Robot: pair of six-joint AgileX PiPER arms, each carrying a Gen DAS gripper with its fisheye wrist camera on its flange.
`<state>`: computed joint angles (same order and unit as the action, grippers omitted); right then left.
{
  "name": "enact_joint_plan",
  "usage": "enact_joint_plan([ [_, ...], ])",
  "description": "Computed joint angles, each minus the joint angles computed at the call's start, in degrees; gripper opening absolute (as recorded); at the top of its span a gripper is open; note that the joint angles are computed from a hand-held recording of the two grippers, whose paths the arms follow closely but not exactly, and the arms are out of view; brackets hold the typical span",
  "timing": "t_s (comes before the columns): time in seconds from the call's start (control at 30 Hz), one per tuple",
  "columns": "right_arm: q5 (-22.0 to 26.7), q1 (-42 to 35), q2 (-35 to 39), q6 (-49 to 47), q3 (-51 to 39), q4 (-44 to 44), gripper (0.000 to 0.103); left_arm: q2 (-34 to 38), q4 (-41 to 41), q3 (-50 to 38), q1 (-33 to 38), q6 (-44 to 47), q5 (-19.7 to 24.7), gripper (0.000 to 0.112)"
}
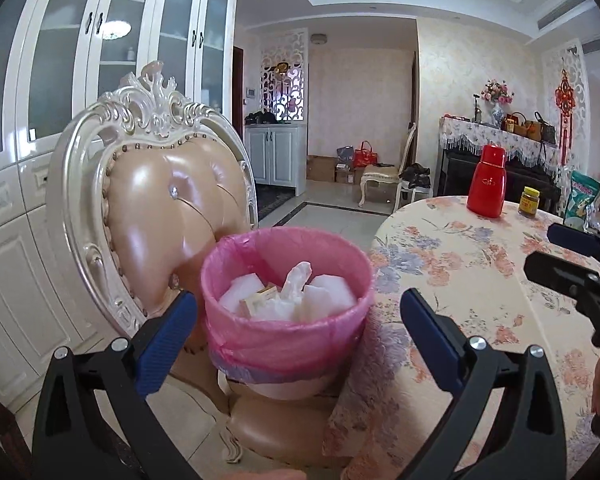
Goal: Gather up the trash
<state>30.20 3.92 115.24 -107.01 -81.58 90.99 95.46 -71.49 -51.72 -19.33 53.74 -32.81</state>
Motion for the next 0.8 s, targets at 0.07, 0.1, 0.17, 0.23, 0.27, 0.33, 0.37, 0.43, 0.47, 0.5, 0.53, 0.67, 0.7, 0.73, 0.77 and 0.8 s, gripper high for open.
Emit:
enact_joint_plan([
  [0.07, -0.25, -0.44, -0.34, -1.06, 0.10, 0.22, 0.085, -0.82, -1.38, 0.31, -1.68, 1.36, -1.43, 0.098],
  [0.1, -0.13, -0.77, -0.24, -0.07, -0.28, -0.80, 0.085, -1.12, -2.54, 0.28, -2.96, 2.44, -2.78, 0.098],
  [0.17, 0.78, -1.59, 0.15, 2.02, -1.08, -2.51, 0.085, -1.68, -4.42, 0.12, -4.82, 4.61, -4.20, 0.098],
  [0.23, 1.43, -2.24, 0.37, 3.14, -1.60, -3.53, 0.085, -2.15, -6.34, -0.22, -6.34, 6.51, -5.21, 0.098],
  [0.27, 1.92, -2.62, 0.41, 3.27, -1.72, -3.32, 0.085, -2.43, -7.26, -0.42, -6.79, 7.08, -5.61, 0.098],
  [0.33, 3.16, -3.15, 0.73, 3.55, -2.10, -3.12, 0.085, -3.20, -7.45, -0.20, -6.98, 6.55, -5.34, 0.098],
  [0.37, 4.08, -3.46, 0.88, 3.37, -2.23, -3.03, 0.085, -3.50, -7.56, -0.24, -6.92, 6.49, -5.04, 0.098],
  [0.43, 4.74, -3.55, 0.84, 1.91, -1.79, -2.23, 0.085, -3.91, -7.91, -0.16, -7.33, 6.56, -5.36, 0.098],
  [0.47, 5.15, -3.59, 0.83, 1.41, -1.65, -1.97, 0.085, -4.00, -7.90, -0.08, -7.58, 6.42, -5.76, 0.098],
  [0.5, 6.10, -3.75, 0.90, 1.11, -1.63, -1.86, 0.085, -4.15, -7.80, 0.08, -7.77, 6.10, -5.97, 0.098],
  [0.53, 6.99, -3.91, 0.92, 1.03, -1.65, -1.80, 0.085, -4.33, -7.74, 0.18, -7.78, 5.94, -5.94, 0.098],
  [0.67, 8.69, -3.97, 0.49, -1.46, -0.64, -0.63, 0.085, -5.04, -7.79, 0.94, -7.82, 4.80, -6.31, 0.098],
  [0.7, 9.01, -3.88, 0.43, -1.74, -0.44, -0.55, 0.085, -5.28, -8.01, 1.22, -7.99, 4.38, -6.64, 0.098],
  [0.73, 9.33, -3.90, 0.49, -1.65, -0.51, -0.67, 0.085, -5.43, -8.10, 1.39, -8.02, 4.17, -6.85, 0.098],
  [0.77, 9.58, -3.82, 0.56, -1.58, -0.51, -0.78, 0.085, -5.67, -8.03, 1.68, -8.05, 3.92, -7.05, 0.098],
  [0.8, 9.41, -3.65, 0.57, -1.69, -0.43, -0.74, 0.085, -5.85, -8.17, 2.00, -8.44, 3.74, -7.94, 0.098],
])
